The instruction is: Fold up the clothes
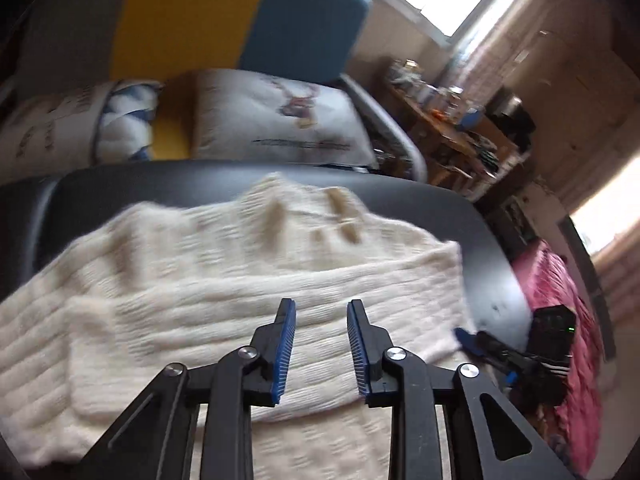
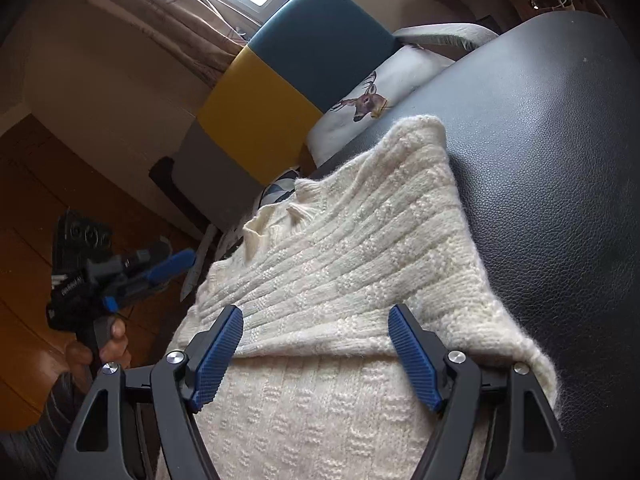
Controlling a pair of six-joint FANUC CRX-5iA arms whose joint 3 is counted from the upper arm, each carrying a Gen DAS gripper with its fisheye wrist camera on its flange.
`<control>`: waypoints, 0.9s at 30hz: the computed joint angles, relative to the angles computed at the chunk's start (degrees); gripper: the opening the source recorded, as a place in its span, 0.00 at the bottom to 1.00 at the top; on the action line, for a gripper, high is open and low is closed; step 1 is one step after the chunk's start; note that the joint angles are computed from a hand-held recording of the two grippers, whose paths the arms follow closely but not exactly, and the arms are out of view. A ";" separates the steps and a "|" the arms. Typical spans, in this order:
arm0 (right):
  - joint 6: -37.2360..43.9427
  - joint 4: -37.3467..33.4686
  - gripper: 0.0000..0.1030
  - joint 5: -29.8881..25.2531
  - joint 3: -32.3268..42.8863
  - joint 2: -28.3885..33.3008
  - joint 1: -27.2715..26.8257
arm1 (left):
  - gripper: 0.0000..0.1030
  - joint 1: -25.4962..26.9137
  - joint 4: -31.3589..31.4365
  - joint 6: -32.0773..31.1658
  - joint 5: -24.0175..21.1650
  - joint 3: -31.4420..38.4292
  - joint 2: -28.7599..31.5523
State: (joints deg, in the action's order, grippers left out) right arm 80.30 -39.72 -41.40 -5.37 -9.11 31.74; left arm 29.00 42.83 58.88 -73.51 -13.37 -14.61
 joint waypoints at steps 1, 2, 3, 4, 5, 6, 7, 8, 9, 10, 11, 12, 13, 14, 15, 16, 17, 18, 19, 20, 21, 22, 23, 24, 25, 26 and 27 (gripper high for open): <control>1.49 -1.72 0.75 -0.61 0.23 0.07 -0.77 | 0.47 -3.41 0.92 -1.28 -0.44 2.34 2.62; 2.92 -3.37 0.75 -1.27 0.48 0.16 -1.53 | 0.54 -6.64 1.84 -2.65 -1.07 4.96 5.43; 4.31 -4.99 0.75 -1.94 0.72 0.25 -2.30 | 0.59 -9.70 1.35 -3.41 -1.74 8.22 8.46; 5.71 -6.64 0.75 -2.59 0.94 0.40 -3.10 | 0.59 -12.58 -0.56 -3.51 -2.55 12.18 11.70; 6.95 -8.15 0.75 -3.13 1.09 0.53 -3.83 | 0.60 -15.29 -2.46 -3.59 -3.72 16.54 15.12; 8.07 -9.53 0.75 -3.62 1.18 0.59 -4.52 | 0.62 -17.54 -4.05 -3.56 -5.66 21.16 18.80; 8.93 -10.59 0.75 -3.98 1.23 0.64 -5.04 | 0.63 -19.33 -5.24 -3.31 -8.02 25.80 22.59; 9.67 -11.49 0.75 -4.27 1.27 0.70 -5.47 | 0.63 -20.90 -6.64 -2.92 -9.63 30.10 25.93; 10.18 -12.09 0.75 -4.49 1.27 0.69 -5.77 | 0.63 -22.08 -7.89 -2.74 -10.97 33.85 28.82; 10.67 -12.69 0.75 -4.65 1.28 0.71 -6.04 | 0.63 -22.95 -8.71 -2.78 -12.74 37.52 31.72; 11.22 -13.36 0.75 -4.82 1.31 0.77 -6.32 | 0.63 -23.68 -9.30 -2.79 -14.42 40.77 34.31; 11.71 -14.09 0.75 -4.90 1.35 0.89 -6.60 | 0.63 -24.26 -9.65 -2.78 -15.97 43.50 36.55; 12.19 -14.86 0.75 -4.94 1.39 1.03 -6.87 | 0.63 -24.83 -9.98 -2.73 -17.60 46.43 38.86; 12.63 -15.57 0.75 -4.96 1.37 1.11 -7.12 | 0.63 -25.31 -10.07 -2.93 -18.96 48.52 40.64; 13.06 -16.25 0.75 -4.96 1.31 1.15 -7.37 | 0.63 -25.69 -9.92 -3.43 -19.95 49.63 41.80; 13.42 -16.76 0.75 -4.99 1.23 1.16 -7.60 | 0.63 -26.07 -9.78 -3.91 -20.98 50.82 43.00; 13.76 -17.17 0.75 -5.04 1.15 1.14 -7.82 | 0.63 -26.38 -9.48 -4.41 -21.81 51.65 43.97; 13.96 -17.43 0.75 -5.02 1.09 1.15 -7.93 | 0.63 -26.58 -9.36 -4.84 -22.12 51.86 44.45; 14.05 -17.52 0.75 -4.91 1.02 1.13 -7.95 | 0.63 -26.78 -9.51 -4.76 -22.14 52.00 44.80; 14.07 -17.54 0.75 -4.76 0.93 1.08 -7.94 | 0.63 -26.98 -9.62 -4.26 -22.19 52.30 45.24; 14.10 -17.56 0.75 -4.61 0.85 1.03 -7.92 | 0.60 -27.16 -9.69 -3.29 -22.69 52.89 45.89; 14.12 -17.58 0.75 -4.46 0.76 0.98 -7.89 | 0.55 -27.34 -9.67 -2.08 -23.78 53.72 46.70; 14.14 -17.60 0.75 -4.31 0.67 0.93 -7.87 | 0.29 -27.54 -9.57 -1.11 -25.02 54.49 47.46; 14.00 -17.32 0.75 -4.11 0.62 0.87 -7.73 | 0.11 -27.79 -10.37 -0.79 -24.97 54.51 47.33; 13.73 -16.85 0.75 -3.85 0.57 0.80 -7.50 | 0.11 -27.91 -10.98 -1.37 -22.92 52.82 45.92; 13.47 -16.40 0.75 -3.61 0.53 0.74 -7.28 | 0.10 -27.82 -10.36 -2.22 -20.21 50.25 44.20; 13.07 -15.78 0.75 -3.17 0.41 0.63 -6.91 | 0.10 -27.69 -9.74 -2.62 -17.58 47.85 42.77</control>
